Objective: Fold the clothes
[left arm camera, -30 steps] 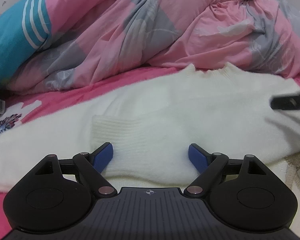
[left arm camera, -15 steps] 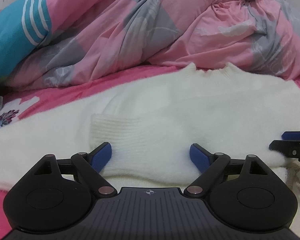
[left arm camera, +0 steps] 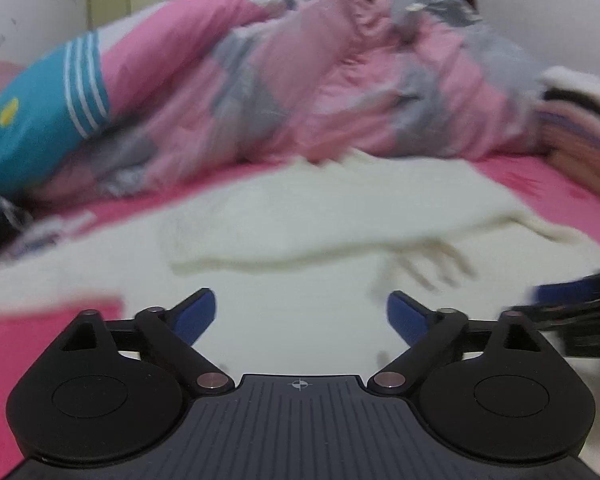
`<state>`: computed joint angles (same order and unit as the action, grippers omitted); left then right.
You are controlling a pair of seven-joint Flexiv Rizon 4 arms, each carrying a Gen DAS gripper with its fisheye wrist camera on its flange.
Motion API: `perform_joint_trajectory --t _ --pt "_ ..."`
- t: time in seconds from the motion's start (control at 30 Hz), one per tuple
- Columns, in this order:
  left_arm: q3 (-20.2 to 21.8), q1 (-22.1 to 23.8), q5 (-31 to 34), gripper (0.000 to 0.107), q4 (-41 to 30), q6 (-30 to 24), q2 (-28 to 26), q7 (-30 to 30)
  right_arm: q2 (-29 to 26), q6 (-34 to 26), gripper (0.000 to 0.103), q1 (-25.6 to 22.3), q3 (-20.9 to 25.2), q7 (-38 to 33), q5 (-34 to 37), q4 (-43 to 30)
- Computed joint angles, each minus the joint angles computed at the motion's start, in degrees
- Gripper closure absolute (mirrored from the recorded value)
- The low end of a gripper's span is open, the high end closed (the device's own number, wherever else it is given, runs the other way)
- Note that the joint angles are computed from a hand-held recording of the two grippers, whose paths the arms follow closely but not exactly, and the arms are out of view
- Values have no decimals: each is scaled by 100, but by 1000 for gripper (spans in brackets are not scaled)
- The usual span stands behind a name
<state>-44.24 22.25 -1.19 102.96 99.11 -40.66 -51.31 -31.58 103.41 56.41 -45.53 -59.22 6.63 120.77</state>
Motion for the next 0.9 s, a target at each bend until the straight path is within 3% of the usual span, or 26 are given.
perform_joint_trajectory --t 0.07,0.13,0.23,0.33,0.43,0.53,0.9 --pt "202 -94 -48 9 254 15 109 203 -25 -37 59 71 -75 -31 11 -5" --pt "983 -713 -46 9 173 211 300 -172 -35 -112 57 142 -171 -16 -50 -8" --pt "1455 -1086 -362 4 65 -106 454 -439 -113 -84 57 302 -348 -11 -58 38" --pt "1278 -929 -733 4 72 -433 475 -589 -214 -78 57 556 -589 17 21 113" --pt "1329 -994 -781 4 155 -243 483 -559 -337 -65 56 821 -838 12 101 198" --pt "1398 -1051 -708 4 207 -82 486 -599 -381 -20 55 855 -873 -23 154 207" --pt "1051 -738 -606 4 245 -109 399 -679 -538 40 54 937 -950 -93 341 178"
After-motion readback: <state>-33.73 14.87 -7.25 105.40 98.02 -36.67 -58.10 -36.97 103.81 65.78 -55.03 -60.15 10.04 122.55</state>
